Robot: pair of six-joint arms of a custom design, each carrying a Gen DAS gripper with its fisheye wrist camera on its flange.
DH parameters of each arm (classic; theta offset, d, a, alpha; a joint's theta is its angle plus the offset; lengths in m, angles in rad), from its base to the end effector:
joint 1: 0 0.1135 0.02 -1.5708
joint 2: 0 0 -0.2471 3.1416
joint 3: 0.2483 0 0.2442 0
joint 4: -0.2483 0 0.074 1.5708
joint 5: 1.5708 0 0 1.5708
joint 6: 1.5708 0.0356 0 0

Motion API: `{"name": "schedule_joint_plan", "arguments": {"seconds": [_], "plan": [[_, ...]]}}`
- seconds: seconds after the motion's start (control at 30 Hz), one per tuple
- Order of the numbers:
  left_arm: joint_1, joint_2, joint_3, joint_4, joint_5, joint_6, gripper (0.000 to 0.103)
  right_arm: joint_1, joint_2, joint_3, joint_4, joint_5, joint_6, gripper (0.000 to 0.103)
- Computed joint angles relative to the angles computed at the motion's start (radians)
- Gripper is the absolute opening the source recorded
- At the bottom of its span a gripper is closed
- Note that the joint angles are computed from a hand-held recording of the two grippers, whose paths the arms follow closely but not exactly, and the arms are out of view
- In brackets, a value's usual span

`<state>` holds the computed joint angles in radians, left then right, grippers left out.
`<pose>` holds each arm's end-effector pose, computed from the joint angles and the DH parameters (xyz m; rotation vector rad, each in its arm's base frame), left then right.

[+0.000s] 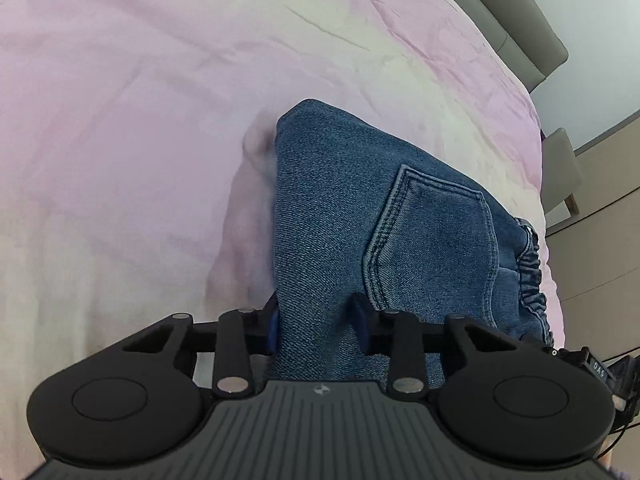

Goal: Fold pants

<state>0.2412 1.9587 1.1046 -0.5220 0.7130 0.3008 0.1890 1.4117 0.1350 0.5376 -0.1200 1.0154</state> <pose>0.3296 0.0571 0.1042 0.1743 2.6305 -0.8765 0.1836 0.0395 0.0747 0.9139 2.2443 0.7259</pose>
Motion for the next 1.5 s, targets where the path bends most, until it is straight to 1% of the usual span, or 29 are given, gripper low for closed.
{"name": "schedule_joint_plan", "arguments": {"seconds": [0.07, 0.13, 0.2, 0.3, 0.4, 0.5, 0.57, 0.67, 0.77, 0.93, 1.07, 1.1, 1.13, 1.2, 1.27, 1.37, 1.43, 1.5], "plan": [[-0.003, -0.043, -0.017, -0.005, -0.004, 0.009, 0.033, 0.013, -0.104, 0.026, -0.138, 0.016, -0.022, 0.074], [0.003, -0.076, -0.014, -0.033, 0.002, 0.024, 0.029, 0.034, -0.194, 0.06, -0.257, 0.037, -0.043, 0.07], [0.009, -0.107, -0.003, -0.066, -0.001, 0.042, 0.028, 0.064, -0.276, 0.087, -0.353, 0.066, -0.049, 0.068], [0.035, -0.141, 0.042, -0.144, -0.006, 0.105, 0.027, 0.121, -0.352, 0.14, -0.46, 0.1, -0.038, 0.067], [0.088, -0.13, 0.134, -0.264, -0.009, 0.195, 0.027, 0.195, -0.363, 0.19, -0.497, 0.139, 0.0, 0.067], [0.158, -0.104, 0.239, -0.366, -0.02, 0.279, 0.027, 0.296, -0.284, 0.249, -0.461, 0.193, 0.06, 0.067], [0.212, -0.07, 0.323, -0.439, -0.024, 0.344, 0.027, 0.361, -0.181, 0.307, -0.402, 0.223, 0.101, 0.067], [0.297, 0.021, 0.498, -0.559, -0.028, 0.433, 0.027, 0.45, -0.024, 0.398, -0.309, 0.257, 0.154, 0.066], [0.368, 0.127, 0.677, -0.649, -0.038, 0.518, 0.027, 0.538, 0.137, 0.524, -0.259, 0.302, 0.19, 0.066], [0.45, 0.359, 1.033, -0.799, -0.038, 0.585, 0.027, 0.635, 0.385, 0.751, -0.221, 0.345, 0.223, 0.066], [0.487, 0.534, 1.266, -0.886, -0.044, 0.632, 0.027, 0.673, 0.539, 0.902, -0.232, 0.357, 0.239, 0.066], [0.491, 0.564, 1.292, -0.892, -0.044, 0.64, 0.027, 0.678, 0.575, 0.937, -0.242, 0.359, 0.238, 0.066], [0.496, 0.61, 1.347, -0.916, -0.044, 0.645, 0.027, 0.686, 0.599, 0.962, -0.253, 0.367, 0.232, 0.066], [0.502, 0.654, 1.372, -0.915, -0.05, 0.658, 0.027, 0.698, 0.638, 1.001, -0.284, 0.38, 0.214, 0.066], [0.505, 0.658, 1.326, -0.877, -0.064, 0.674, 0.027, 0.704, 0.671, 1.033, -0.324, 0.366, 0.22, 0.066], [0.506, 0.675, 1.3, -0.848, -0.089, 0.69, 0.028, 0.716, 0.724, 1.04, -0.332, 0.349, 0.265, 0.067], [0.507, 0.659, 1.258, -0.82, -0.087, 0.704, 0.03, 0.723, 0.751, 1.052, -0.339, 0.357, 0.286, 0.067], [0.498, 0.609, 1.157, -0.744, -0.098, 0.703, 0.032, 0.724, 0.77, 1.061, -0.346, 0.364, 0.303, 0.068]]}}
